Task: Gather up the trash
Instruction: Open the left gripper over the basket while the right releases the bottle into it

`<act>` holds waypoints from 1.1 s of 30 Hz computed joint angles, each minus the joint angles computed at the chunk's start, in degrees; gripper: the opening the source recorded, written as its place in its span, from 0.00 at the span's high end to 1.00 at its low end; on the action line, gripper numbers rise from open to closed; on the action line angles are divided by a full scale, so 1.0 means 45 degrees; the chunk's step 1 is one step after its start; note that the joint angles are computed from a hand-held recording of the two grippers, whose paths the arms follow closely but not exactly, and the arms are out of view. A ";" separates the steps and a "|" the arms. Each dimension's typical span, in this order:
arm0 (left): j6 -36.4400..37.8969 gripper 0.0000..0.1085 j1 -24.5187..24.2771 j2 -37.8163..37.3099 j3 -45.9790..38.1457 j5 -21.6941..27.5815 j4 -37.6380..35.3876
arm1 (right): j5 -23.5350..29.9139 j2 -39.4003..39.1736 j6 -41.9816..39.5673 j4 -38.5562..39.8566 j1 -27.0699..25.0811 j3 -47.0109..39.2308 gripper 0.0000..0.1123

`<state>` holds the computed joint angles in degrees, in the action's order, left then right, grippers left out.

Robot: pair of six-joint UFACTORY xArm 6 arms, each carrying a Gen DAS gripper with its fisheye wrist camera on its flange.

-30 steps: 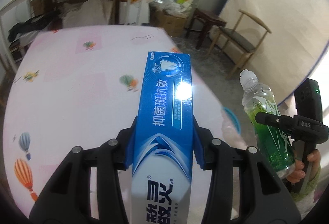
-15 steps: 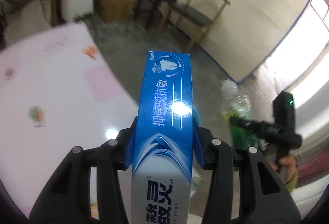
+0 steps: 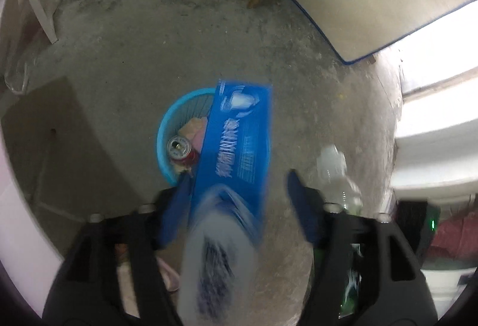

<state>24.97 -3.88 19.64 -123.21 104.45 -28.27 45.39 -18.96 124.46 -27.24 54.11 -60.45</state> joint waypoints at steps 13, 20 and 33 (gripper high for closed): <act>0.1666 0.40 0.1874 -0.1399 0.0677 -0.0731 -0.0302 | -0.0915 -0.0041 -0.0641 0.1159 -0.0557 0.1006 0.42; 0.3779 0.37 0.4152 -0.2585 0.1155 -0.1188 -0.1349 | -0.2348 0.1160 -0.3094 0.2984 -0.1547 0.0726 0.42; 0.5340 0.36 0.7336 -0.3084 0.1798 -0.1663 -0.1320 | -0.0686 0.5960 -1.0472 0.7964 -0.4094 -0.2801 0.38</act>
<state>49.00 29.14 5.76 -115.11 96.96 -34.21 42.30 7.86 77.33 8.60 35.69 -73.05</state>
